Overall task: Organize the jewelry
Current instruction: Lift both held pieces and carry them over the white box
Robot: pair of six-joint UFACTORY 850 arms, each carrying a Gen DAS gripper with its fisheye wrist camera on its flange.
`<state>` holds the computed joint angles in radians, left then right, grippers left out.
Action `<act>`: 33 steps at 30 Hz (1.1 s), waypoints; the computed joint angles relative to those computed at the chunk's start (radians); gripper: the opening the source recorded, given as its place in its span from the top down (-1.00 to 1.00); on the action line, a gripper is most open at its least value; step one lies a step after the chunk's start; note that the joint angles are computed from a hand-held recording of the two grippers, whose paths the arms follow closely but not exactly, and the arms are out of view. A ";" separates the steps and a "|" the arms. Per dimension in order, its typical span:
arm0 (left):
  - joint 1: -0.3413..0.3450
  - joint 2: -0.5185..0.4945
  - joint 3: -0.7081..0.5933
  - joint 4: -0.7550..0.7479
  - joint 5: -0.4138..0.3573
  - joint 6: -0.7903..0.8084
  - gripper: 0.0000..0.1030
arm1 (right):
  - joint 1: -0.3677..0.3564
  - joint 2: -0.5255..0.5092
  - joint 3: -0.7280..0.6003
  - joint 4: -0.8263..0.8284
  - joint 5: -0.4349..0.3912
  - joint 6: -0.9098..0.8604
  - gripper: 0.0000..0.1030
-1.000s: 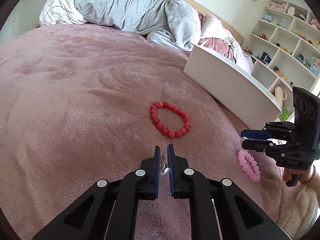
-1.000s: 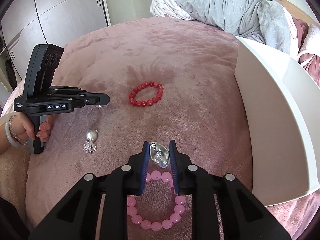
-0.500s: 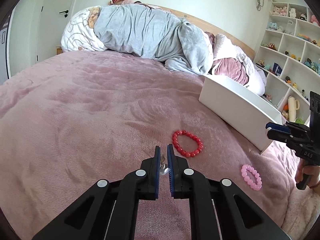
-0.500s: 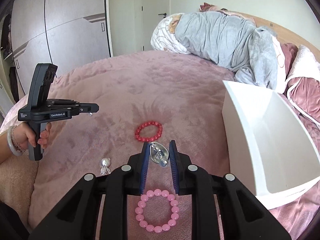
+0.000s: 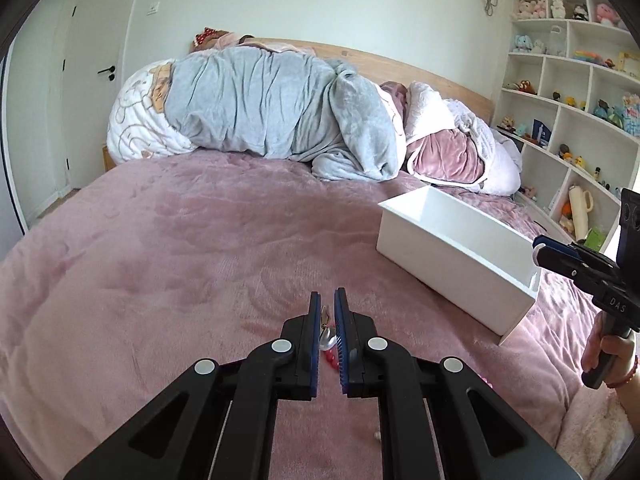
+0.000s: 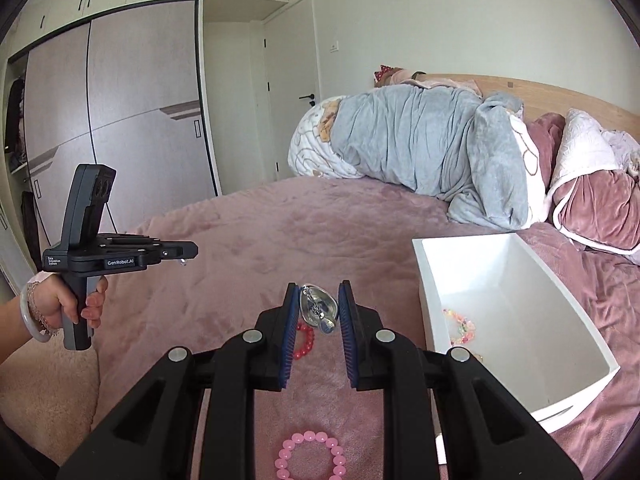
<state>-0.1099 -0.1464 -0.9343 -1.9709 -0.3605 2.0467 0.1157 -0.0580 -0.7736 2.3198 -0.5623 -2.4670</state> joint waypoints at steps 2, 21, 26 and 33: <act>-0.024 -0.011 -0.052 0.081 0.025 -0.064 0.76 | -0.015 0.010 0.003 0.012 -0.016 0.009 0.60; -0.307 -0.314 -0.557 1.069 0.088 -0.981 0.76 | -0.163 -0.013 -0.018 0.234 -0.017 -0.002 0.60; -0.355 -0.427 -0.694 1.259 0.037 -1.217 0.76 | -0.188 -0.042 -0.033 0.333 0.043 -0.072 0.60; -0.402 -0.600 -0.898 1.569 -0.070 -1.605 0.76 | -0.181 -0.104 -0.073 0.446 0.139 -0.181 0.60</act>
<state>-0.5120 -0.7464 -1.8324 -0.4022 -0.4309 0.4414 -0.0657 -0.1618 -0.8467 2.7661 -0.4231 -2.6484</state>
